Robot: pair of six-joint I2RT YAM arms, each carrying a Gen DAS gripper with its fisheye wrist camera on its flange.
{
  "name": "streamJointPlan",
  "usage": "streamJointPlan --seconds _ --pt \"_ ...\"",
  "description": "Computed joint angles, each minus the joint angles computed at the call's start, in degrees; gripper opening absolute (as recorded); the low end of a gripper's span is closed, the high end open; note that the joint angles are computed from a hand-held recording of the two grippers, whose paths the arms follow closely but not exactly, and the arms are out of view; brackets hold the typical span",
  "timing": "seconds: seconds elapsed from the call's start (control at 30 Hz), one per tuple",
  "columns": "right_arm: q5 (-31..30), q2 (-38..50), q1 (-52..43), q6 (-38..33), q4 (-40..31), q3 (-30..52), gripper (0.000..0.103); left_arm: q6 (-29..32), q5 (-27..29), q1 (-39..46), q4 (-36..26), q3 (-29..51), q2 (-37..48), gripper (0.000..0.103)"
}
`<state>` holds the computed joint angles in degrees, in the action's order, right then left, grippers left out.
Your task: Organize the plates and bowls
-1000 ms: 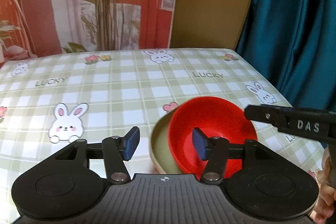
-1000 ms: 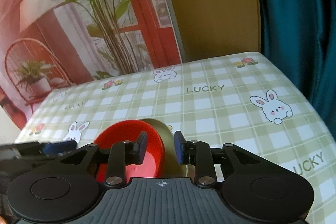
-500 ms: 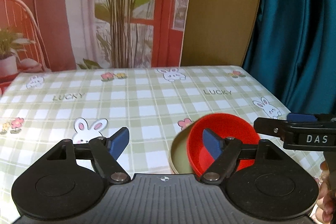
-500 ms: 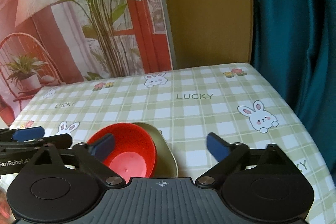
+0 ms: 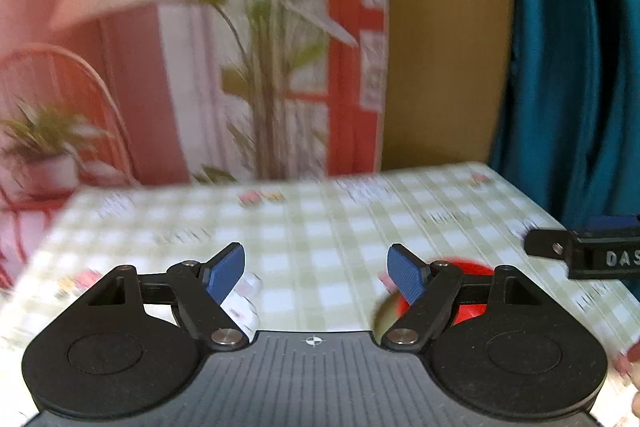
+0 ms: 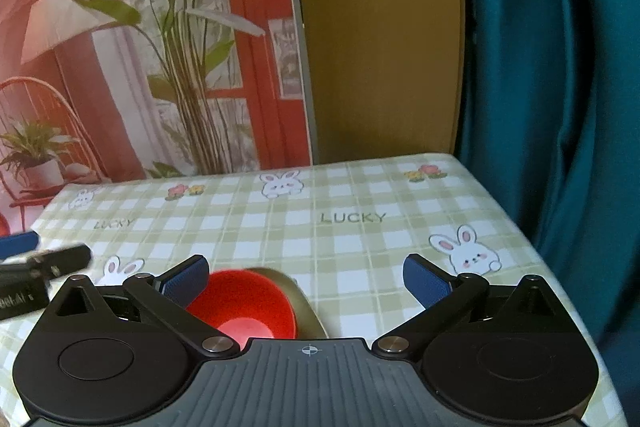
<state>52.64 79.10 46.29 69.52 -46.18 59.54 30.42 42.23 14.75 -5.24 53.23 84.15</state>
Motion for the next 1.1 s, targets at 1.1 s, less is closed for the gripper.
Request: streamJointPlan --seconds 1.1 --pt "20.3 14.9 14.6 -6.9 -25.2 49.2 0.103 -10.1 19.0 21.5 -12.8 24.0 -5.6 0.086"
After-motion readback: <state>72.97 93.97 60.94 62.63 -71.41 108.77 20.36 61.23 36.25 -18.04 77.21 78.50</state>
